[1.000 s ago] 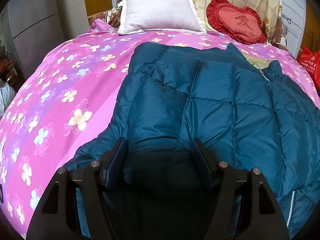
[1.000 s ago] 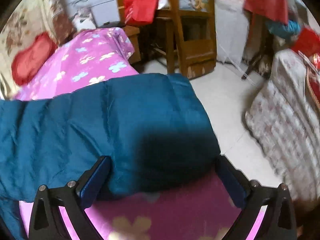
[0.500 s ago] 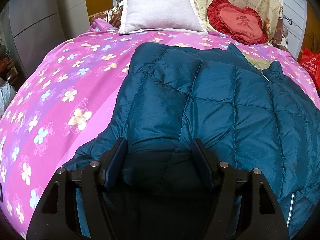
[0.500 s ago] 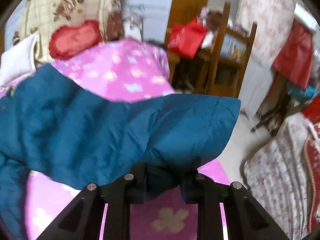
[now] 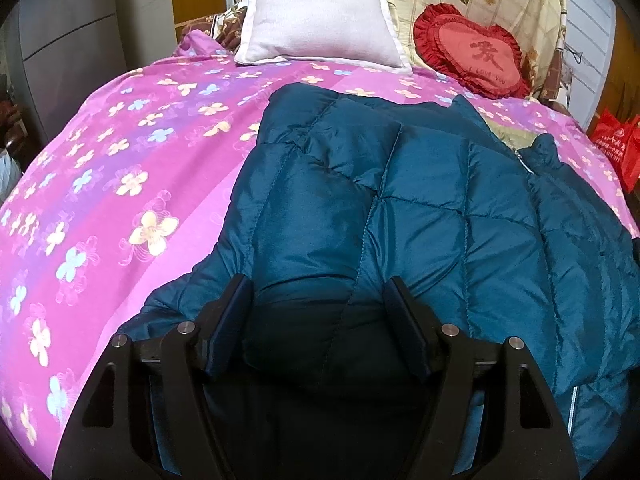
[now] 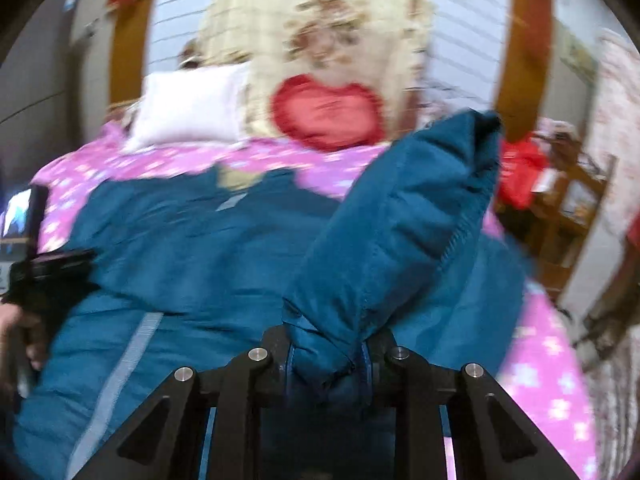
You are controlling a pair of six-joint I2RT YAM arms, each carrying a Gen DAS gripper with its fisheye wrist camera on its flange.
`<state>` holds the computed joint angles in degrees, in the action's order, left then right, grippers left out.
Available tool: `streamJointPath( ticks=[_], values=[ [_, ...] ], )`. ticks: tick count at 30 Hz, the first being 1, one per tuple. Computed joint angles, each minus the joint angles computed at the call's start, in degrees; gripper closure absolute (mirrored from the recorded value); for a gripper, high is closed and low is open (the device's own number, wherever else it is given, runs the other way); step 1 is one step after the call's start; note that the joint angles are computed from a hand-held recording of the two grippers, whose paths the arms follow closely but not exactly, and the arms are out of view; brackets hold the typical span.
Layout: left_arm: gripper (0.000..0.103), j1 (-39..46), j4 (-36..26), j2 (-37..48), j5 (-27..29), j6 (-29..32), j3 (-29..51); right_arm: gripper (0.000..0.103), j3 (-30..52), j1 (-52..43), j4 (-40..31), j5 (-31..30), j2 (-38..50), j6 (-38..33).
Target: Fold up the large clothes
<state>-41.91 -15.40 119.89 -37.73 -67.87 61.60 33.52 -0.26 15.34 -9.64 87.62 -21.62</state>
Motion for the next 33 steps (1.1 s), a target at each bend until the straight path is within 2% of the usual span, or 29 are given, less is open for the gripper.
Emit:
streamJointPath(
  ticks=[3,6,7,8,9,11,12,16,19,21,22,23,25,26,29,31,33],
  values=[
    [0.032,-0.1,1.1,-0.5,0.2,0.1,-0.9,0.080,-0.5,12.2,5.2,6.6,6.7,4.7],
    [0.032,0.0,1.9,-0.8,0.3,0.3,-1.4,0.080,1.8,18.8,6.7,11.3,14.4,6.2],
    [0.032,0.0,1.9,-0.8,0.4,0.3,-1.4,0.074,2.4,20.1,6.7,13.0,16.2,5.9],
    [0.031,0.0,1.9,-0.8,0.4,0.4,-1.5,0.061,2.3,22.2,7.3,16.0,17.3,5.6],
    [0.031,0.0,2.0,-0.9,0.4,0.3,-1.6,0.054,1.7,23.4,8.4,18.1,18.0,4.6],
    [0.031,0.0,1.8,-0.8,0.4,0.2,-1.4,0.026,-1.1,24.6,10.0,18.3,16.4,3.0],
    [0.031,0.0,1.8,-0.8,0.4,0.2,-1.4,0.024,-3.0,24.7,10.8,18.4,14.7,2.6],
    [0.029,0.0,2.6,-1.0,0.6,0.4,-1.8,0.024,-14.7,19.8,10.6,15.4,0.8,1.3],
    [0.025,-0.3,5.2,-2.3,1.2,1.8,-3.7,0.010,-23.4,7.6,11.9,10.2,-10.1,-2.6],
    [0.025,-2.1,5.3,-6.1,0.7,0.3,-7.0,0.007,-26.0,-0.9,16.8,6.5,-9.7,-4.9],
    [0.025,-3.5,5.7,-8.2,0.0,-1.3,-8.8,0.007,-26.3,-7.0,18.2,2.6,-8.0,-5.2],
    [0.025,-5.2,6.0,-10.4,-0.5,-2.6,-10.6,0.007,-24.3,-11.8,14.8,-1.8,-6.7,-5.4],
    [0.025,-9.5,4.4,-13.7,-0.6,-4.6,-11.6,0.007,-17.4,-18.7,1.3,-10.3,-4.5,-6.3],
    [0.025,-11.2,3.4,-14.4,-0.3,-4.9,-11.0,0.007,-15.7,-21.1,-3.2,-14.9,-4.3,-8.1],
    [0.025,-15.2,0.0,-14.2,2.7,-5.5,-7.5,0.007,-11.8,-24.6,-18.0,-25.4,-4.9,-18.9],
    [0.025,-18.8,-0.8,-14.3,3.7,-6.7,-5.7,0.007,-11.4,-25.6,-23.2,-28.0,-6.5,-24.0],
    [0.025,-22.8,-1.9,-13.4,3.8,-8.7,-3.4,0.007,-12.0,-27.8,-24.5,-29.2,-7.8,-27.0]
  ],
)
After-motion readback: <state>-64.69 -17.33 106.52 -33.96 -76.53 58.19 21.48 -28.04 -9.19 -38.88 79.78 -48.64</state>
